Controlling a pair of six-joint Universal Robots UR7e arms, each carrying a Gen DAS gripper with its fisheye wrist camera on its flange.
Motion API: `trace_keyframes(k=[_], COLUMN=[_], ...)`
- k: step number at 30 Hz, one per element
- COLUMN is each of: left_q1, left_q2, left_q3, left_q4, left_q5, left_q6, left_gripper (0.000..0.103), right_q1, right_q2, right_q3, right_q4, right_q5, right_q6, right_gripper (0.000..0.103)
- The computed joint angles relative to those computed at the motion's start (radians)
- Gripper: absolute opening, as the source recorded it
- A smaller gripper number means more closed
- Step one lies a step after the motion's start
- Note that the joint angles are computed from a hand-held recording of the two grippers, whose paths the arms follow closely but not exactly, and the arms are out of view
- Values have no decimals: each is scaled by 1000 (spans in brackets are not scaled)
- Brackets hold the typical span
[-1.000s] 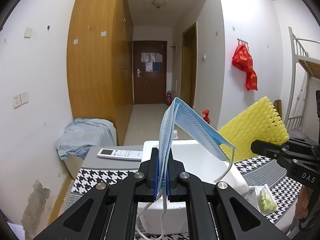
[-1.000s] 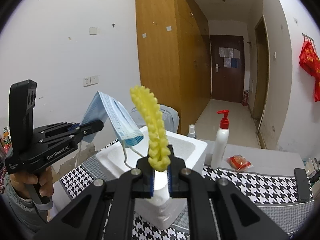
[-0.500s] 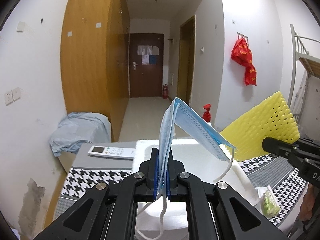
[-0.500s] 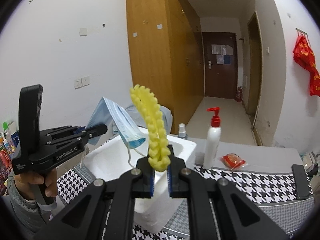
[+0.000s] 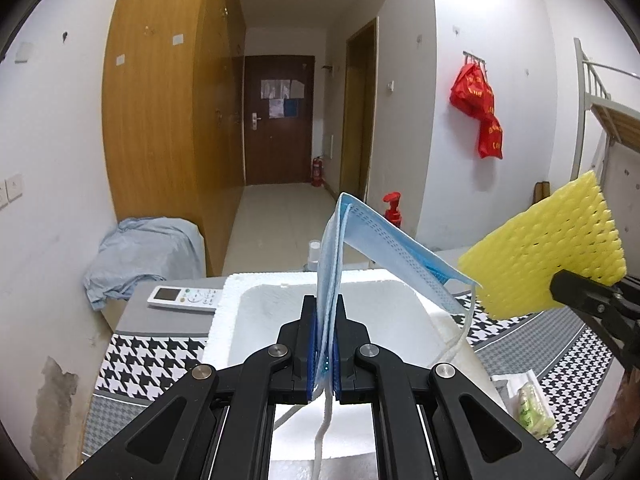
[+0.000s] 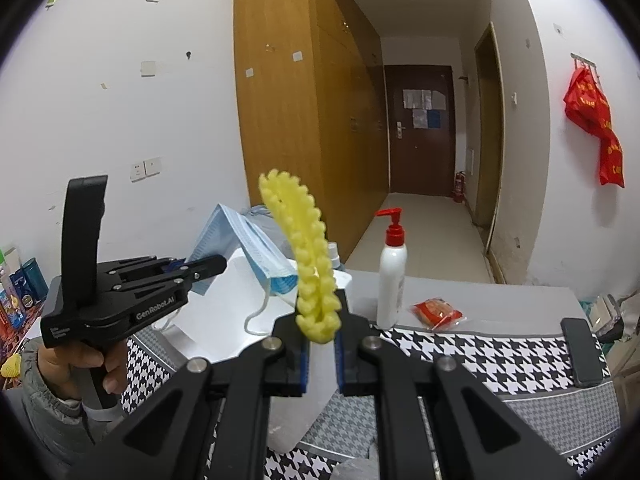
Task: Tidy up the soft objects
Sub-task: 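Lower the mask and sponge into the white foam box and open both grippers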
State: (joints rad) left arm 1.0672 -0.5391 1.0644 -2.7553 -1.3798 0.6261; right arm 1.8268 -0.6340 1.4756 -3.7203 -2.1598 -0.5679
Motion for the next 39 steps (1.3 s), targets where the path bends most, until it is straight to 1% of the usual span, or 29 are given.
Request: trace_keyframes(k=[2,3,4,6,7,9,17,26,35,39], left_q1=[-2,-4,-4,-6,-6,-5,-2,4,10,14], left_q2=[6,8,9,5,2,-6,-38,-70,-100,-109], left_q3=[-5,-7,-5,19,29,38,86,125,163,176], left_q4=[-4,-11,-28,-106,-133,-146,-197,-248,-295,-311], left_q5=[15,27,33,54,59,60,70,99,117,124], left_q6=[5,5,2,1,4,6,15,16,21,22], left_gripper=[25,50,77,98,100,102,102,102,102,102], right_q1=[-1,-1,-1,-1,-1,-2,-6,-7,0,6], right_q2=[-1,0,1,4,4,5,9,22,50,73], right_q3=[1,-1,-1,-4,-4,-5,-8,-32,-82,-117], right_q4=[-3,-4,-8,-10,-9,-7,14,63,130,158], right_q5=[1,0,0,-2,0,2,21,57,76,75], right_q6=[1,1,-3,-5,-4,-2,0,6,5,-9], right_gripper=[13,13,13,13,13,13,13,13,13,13])
